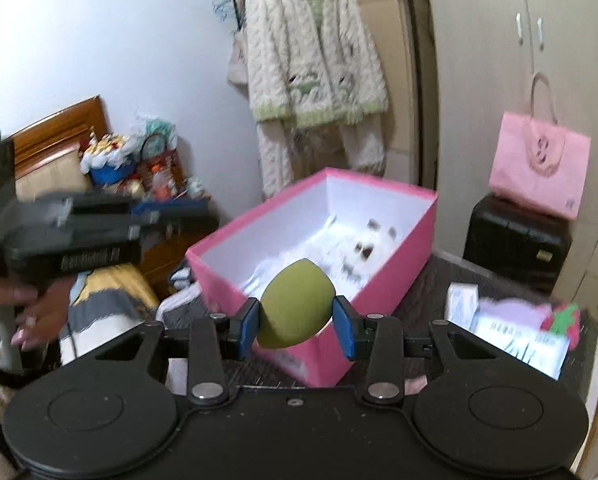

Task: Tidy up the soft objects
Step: 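Carry the green sponge toward the shoebox with the right gripper, then regrasp the pink scrunchie with the left gripper and lift it while the right holds the sponge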

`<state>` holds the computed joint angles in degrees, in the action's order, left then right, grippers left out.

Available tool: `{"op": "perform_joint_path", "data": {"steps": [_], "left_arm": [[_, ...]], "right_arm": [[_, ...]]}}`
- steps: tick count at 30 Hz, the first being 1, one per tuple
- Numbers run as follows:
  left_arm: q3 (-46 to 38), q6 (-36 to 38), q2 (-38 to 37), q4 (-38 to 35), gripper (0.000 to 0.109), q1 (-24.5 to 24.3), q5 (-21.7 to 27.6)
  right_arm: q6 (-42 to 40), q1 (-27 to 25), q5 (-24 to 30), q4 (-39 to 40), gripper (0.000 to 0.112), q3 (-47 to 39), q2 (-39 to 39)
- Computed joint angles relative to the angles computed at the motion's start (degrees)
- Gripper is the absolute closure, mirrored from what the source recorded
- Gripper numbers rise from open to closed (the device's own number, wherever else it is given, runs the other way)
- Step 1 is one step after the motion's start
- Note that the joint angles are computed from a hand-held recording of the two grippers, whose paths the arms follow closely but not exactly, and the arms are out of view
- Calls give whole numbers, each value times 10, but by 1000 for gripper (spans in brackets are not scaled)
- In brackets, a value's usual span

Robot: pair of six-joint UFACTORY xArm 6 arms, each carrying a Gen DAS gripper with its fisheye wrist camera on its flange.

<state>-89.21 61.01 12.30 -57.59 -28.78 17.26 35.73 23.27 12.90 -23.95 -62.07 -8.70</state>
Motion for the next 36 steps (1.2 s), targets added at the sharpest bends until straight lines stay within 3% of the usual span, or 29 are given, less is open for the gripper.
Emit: {"op": "perform_joint_path", "data": {"steps": [4, 7, 10, 12, 14, 16, 19, 23, 29, 32, 36], "left_arm": [[-10, -6, 15, 2, 87, 0, 71], [-10, 16, 26, 3, 81, -19, 93], [-20, 40, 43, -9, 62, -39, 112], [-20, 76, 49, -31, 52, -57, 103], [-22, 120, 59, -49, 35, -80, 74], [-37, 140, 79, -57, 30, -100, 48], [-71, 85, 115, -3, 25, -111, 55], [-125, -44, 172, 108, 23, -118, 72], [-212, -303, 258, 341, 16, -118, 94], [-236, -336, 279, 361, 12, -114, 130], [-162, -302, 245, 322, 11, -121, 65]], "right_arm": [[100, -16, 22, -102, 67, 2, -13], [131, -27, 42, -113, 67, 34, -39], [163, -38, 56, -123, 67, 72, -71], [181, -49, 59, -129, 67, 99, -94], [205, -58, 63, -142, 67, 123, -115], [218, -72, 60, -145, 67, 150, -137], [221, -96, 47, -134, 67, 186, -161], [202, -126, 8, -97, 67, 225, -168], [160, -149, -53, -75, 67, 251, -143], [134, -154, -76, -46, 67, 261, -132], [193, -159, -63, -129, 67, 254, -120]]}}
